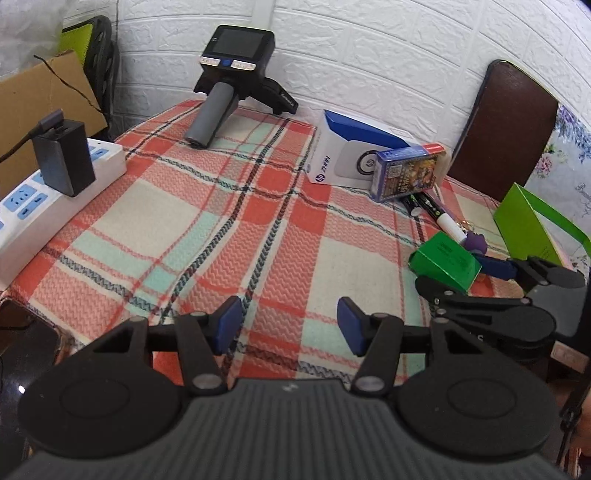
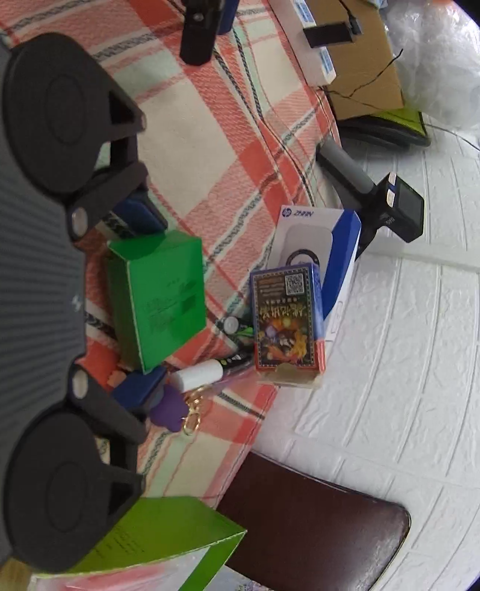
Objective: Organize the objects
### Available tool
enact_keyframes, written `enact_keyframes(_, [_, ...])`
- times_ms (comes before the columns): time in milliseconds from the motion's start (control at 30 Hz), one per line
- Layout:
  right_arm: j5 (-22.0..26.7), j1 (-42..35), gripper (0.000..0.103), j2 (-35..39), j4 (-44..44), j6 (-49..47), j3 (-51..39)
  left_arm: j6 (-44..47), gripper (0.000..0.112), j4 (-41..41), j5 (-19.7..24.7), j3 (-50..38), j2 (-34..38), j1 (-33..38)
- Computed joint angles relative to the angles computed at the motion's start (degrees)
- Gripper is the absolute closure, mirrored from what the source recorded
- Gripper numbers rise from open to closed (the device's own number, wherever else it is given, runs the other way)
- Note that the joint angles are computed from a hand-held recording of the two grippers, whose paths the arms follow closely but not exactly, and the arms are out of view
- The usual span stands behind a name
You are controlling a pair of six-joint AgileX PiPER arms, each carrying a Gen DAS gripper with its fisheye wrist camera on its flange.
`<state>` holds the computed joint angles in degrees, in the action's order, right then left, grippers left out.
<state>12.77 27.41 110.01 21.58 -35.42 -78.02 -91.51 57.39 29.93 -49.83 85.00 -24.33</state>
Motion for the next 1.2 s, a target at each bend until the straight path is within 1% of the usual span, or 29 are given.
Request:
enact_keyframes(33, [0.7, -0.2, 0.033, -1.2, 1.6, -0.4, 1.4, 0.3, 0.053, 0.0, 0.0, -0.3, 0.3, -0.4])
enact_keyframes(67, [0.6, -0.4, 0.033, -2.7, 5.5, -3.1, 3.8, 0.9, 0.053, 0.0, -0.1, -0.7, 0.7, -0.8])
enact_keyframes(133, [-1.3, -0.7, 0.033, -6.2, 14.0, -10.2, 9.8, 2.0, 0.053, 0.0, -0.1, -1.5, 1.5, -1.7])
enact_keyframes(200, [-2.3, -1.4, 0.033, -9.6, 23.7, -18.5, 15.2, 2.3, 0.053, 0.4, 1.8, -2.5, 2.3, -3.9])
enact_keyframes(233, [-2.4, -1.6, 0.033, -11.0, 25.8, -19.8, 17.0, 2.6, 0.053, 0.6, 2.8, -3.0, 2.7, -5.0])
enact_keyframes(267, [-2.5, -2.0, 0.034, -12.9, 28.2, -21.3, 19.4, 3.3, 0.053, 0.7, 2.8, -3.0, 2.9, -5.2])
enact_keyframes(300, [-2.5, -2.4, 0.037, -14.5, 29.6, -22.2, 21.4, 3.6, 0.053, 0.8, 3.2, -3.1, 2.9, -5.7])
enact_keyframes(333, [-2.6, -3.2, 0.037, -16.1, 33.1, -25.3, 23.4, 3.8, 0.053, 0.5, 3.7, -3.3, 3.0, -6.4])
enact_keyframes(400, [-4.2, -3.9, 0.037, -19.7, 38.3, -30.5, 27.9, 4.1, 0.053, 0.2, 5.1, -3.9, 3.3, -8.1])
enact_keyframes(433, [-5.1, -4.0, 0.037, -21.4, 40.3, -32.4, 30.0, 4.3, 0.053, 0.2, 6.0, -4.3, 3.5, -9.1])
enact_keyframes(467, [-6.2, -3.5, 0.036, -22.7, 40.6, -32.1, 31.7, 4.4, 0.053, 0.2, 6.9, -4.8, 3.7, -10.2])
enact_keyframes(533, [-6.3, -4.1, 0.032, -25.3, 43.5, -34.6, 34.4, 4.8, 0.053, 0.1, 8.6, -5.9, 4.3, -12.3])
enact_keyframes(633, [-4.9, -5.8, 0.029, -27.9, 47.1, -38.5, 36.9, 5.3, 0.053, 0.0, 11.1, -7.8, 5.2, -15.1])
enact_keyframes(667, [-4.3, -6.3, 0.025, -28.6, 48.0, -39.3, 37.4, 5.5, 0.053, 0.0, 12.0, -8.4, 5.4, -16.1])
enact_keyframes(700, [-3.8, -7.0, 0.022, -29.4, 51.1, -42.5, 38.2, 5.8, 0.053, 0.1, 12.8, -8.9, 5.7, -16.9])
enact_keyframes(767, [-2.6, -8.1, 0.019, -30.8, 56.2, -47.4, 39.5, 6.3, 0.052, 0.2, 14.3, -9.7, 6.1, -18.4])
enact_keyframes(800, [-2.0, -8.8, 0.018, -31.1, 56.4, -47.8, 39.8, 6.4, 0.052, 0.1, 15.3, -10.3, 6.4, -19.3])
enact_keyframes(900, [-1.1, -10.1, 0.018, -32.6, 58.1, -49.0, 41.2, 7.6, 0.052, -1.0, 16.4, -11.7, 7.0, -20.6])
enact_keyframes(1000, [-0.5, -11.9, 0.017, -33.6, 61.7, -52.6, 42.3, 9.0, 0.051, -3.4, 15.4, -13.0, 7.5, -21.0])
enact_keyframes(1033, [-0.1, -12.6, 0.017, -33.7, 61.8, -52.5, 42.4, 10.0, 0.05, -5.2, 14.1, -13.3, 7.4, -20.7])
enact_keyframes(1133, [2.5, -15.3, 0.016, -33.3, 59.5, -50.3, 41.9, 14.8, 0.049, -13.6, 7.7, -13.7, 6.9, -18.5])
enact_keyframes(1200, [3.2, -15.7, 0.016, -32.9, 59.6, -50.2, 41.6, 18.6, 0.047, -18.7, 5.0, -14.5, 7.4, -17.5])
